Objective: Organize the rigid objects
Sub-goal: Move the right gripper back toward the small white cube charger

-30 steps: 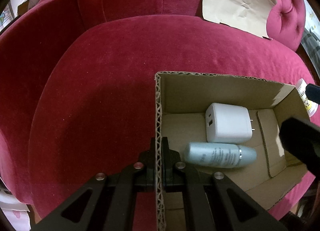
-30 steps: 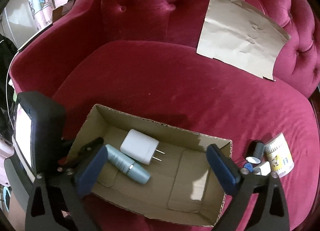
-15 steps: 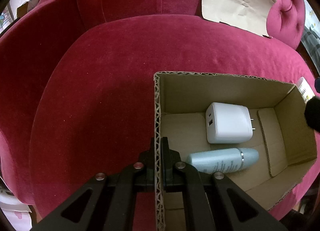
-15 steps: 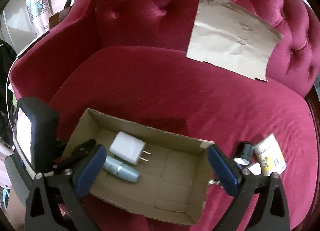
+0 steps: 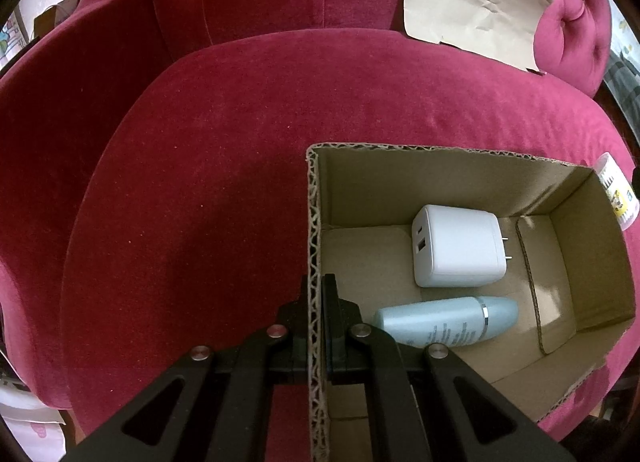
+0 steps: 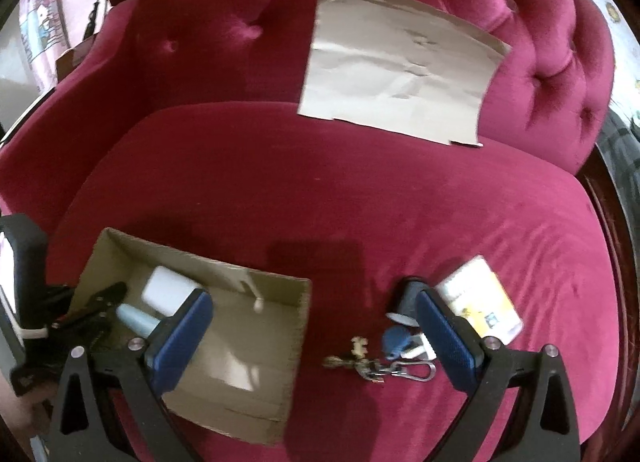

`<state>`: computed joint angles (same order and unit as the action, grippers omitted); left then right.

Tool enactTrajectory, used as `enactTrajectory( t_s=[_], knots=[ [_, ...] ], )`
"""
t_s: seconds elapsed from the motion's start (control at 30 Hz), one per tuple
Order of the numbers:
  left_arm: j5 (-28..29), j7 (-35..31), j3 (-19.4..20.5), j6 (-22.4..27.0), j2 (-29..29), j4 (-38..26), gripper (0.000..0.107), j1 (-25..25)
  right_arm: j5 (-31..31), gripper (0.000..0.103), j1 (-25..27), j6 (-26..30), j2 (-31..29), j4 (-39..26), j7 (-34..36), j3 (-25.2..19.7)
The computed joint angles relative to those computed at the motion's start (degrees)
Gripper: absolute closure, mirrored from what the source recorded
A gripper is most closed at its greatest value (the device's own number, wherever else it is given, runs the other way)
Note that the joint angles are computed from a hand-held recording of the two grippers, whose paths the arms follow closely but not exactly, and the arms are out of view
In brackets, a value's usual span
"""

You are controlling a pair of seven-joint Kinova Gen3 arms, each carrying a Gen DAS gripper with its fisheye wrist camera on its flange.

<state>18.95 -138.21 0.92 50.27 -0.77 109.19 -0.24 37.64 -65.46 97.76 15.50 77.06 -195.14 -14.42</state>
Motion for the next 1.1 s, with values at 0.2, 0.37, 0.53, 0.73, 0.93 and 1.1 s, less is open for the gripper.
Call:
enactTrajectory(
  t_s=[0.2, 0.37, 0.53, 0.73, 0.93, 1.1],
  knots=[
    [0.0, 0.0, 0.0, 0.0, 0.1, -0.1, 0.104, 0.0, -1.6, 0.0, 0.9, -0.1, -2.9, 4.3, -3.4, -1.0],
    [0.0, -0.1, 0.0, 0.0, 0.1, -0.1, 0.104, 0.0, -2.6, 0.0, 2.4, -1.0, -4.2, 6.9, -4.9, -2.3],
    [-0.1, -0.1, 0.0, 0.1, 0.2, -0.2, 0.104, 0.0, -3.7, 0.0, 3.2, -1.4, -5.2, 9.1, -6.5, -3.2],
    [0.0, 0.1, 0.1, -0.2, 0.2, 0.1, 0.104, 0.1, -6.0, 0.0, 4.7, -4.3, -7.1, 13.0, -8.6, -4.4],
    [-0.2, 0.1, 0.1, -0.2, 0.2, 0.1, 0.104, 0.2, -8.1, 0.0, 5.9, -7.0, -8.5, 16.5, -10.8, -5.7],
    [-0.4, 0.4, 0.2, -0.4, 0.1, 0.2, 0.104, 0.3, -9.8, 0.0, 6.8, -9.2, -9.2, 18.7, -11.3, -6.4]
  ],
)
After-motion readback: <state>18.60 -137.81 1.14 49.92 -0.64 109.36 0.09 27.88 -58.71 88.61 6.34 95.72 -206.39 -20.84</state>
